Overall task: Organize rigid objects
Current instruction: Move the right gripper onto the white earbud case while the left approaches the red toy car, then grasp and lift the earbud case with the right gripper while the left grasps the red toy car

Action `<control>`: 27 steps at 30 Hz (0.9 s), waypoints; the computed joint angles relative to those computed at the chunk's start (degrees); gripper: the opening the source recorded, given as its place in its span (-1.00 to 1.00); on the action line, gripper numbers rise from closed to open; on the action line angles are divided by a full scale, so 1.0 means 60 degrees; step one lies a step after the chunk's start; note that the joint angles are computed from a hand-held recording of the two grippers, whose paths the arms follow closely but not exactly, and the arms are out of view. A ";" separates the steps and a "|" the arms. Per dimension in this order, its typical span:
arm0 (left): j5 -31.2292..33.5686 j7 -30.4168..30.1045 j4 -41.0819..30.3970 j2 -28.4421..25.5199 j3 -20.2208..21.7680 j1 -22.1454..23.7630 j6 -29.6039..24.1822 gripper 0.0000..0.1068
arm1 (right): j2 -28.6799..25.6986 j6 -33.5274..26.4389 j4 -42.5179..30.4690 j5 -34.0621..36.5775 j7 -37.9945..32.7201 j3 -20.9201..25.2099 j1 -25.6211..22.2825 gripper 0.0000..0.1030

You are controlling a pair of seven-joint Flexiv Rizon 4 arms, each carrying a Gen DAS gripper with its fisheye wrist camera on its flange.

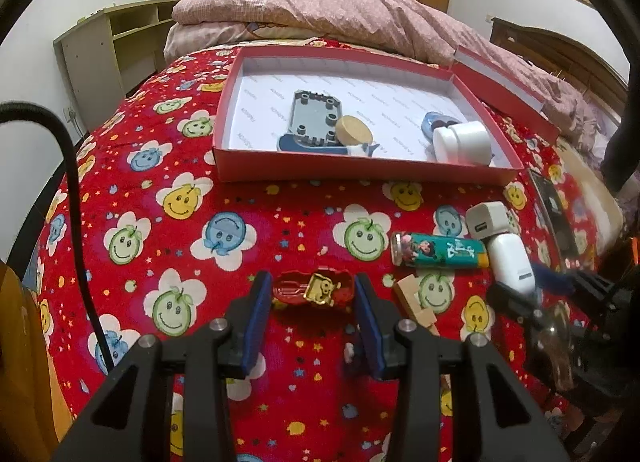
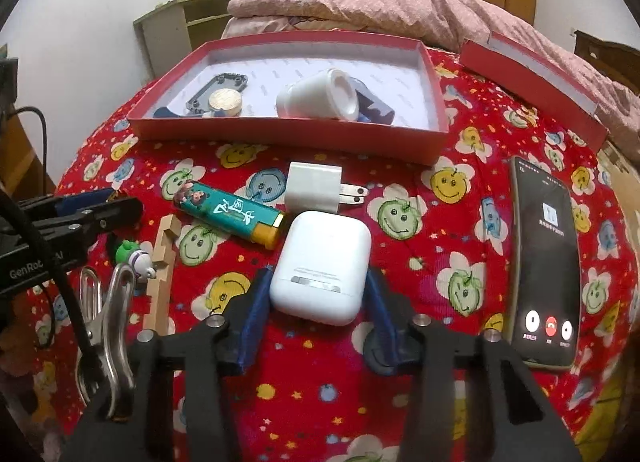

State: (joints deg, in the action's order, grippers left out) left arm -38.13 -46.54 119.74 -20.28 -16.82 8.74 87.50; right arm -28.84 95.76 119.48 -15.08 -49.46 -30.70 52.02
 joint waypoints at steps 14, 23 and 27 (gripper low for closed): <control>-0.0288 0.0173 -0.0241 0.0241 0.0306 -0.0322 -0.0496 -0.19 | 0.0483 0.0650 0.0449 0.0638 -0.0481 0.0334 -0.0093 -0.10; 0.0213 -0.0466 -0.0795 0.0156 0.1036 -0.0918 -0.0939 -0.19 | 0.0548 0.0995 0.0266 0.1496 -0.1498 0.0688 -0.0280 -0.52; 0.0330 -0.0522 -0.0804 0.0162 0.1071 -0.0940 -0.0845 -0.19 | 0.0522 0.0966 0.0171 0.1589 -0.1704 0.1252 -0.0770 -0.52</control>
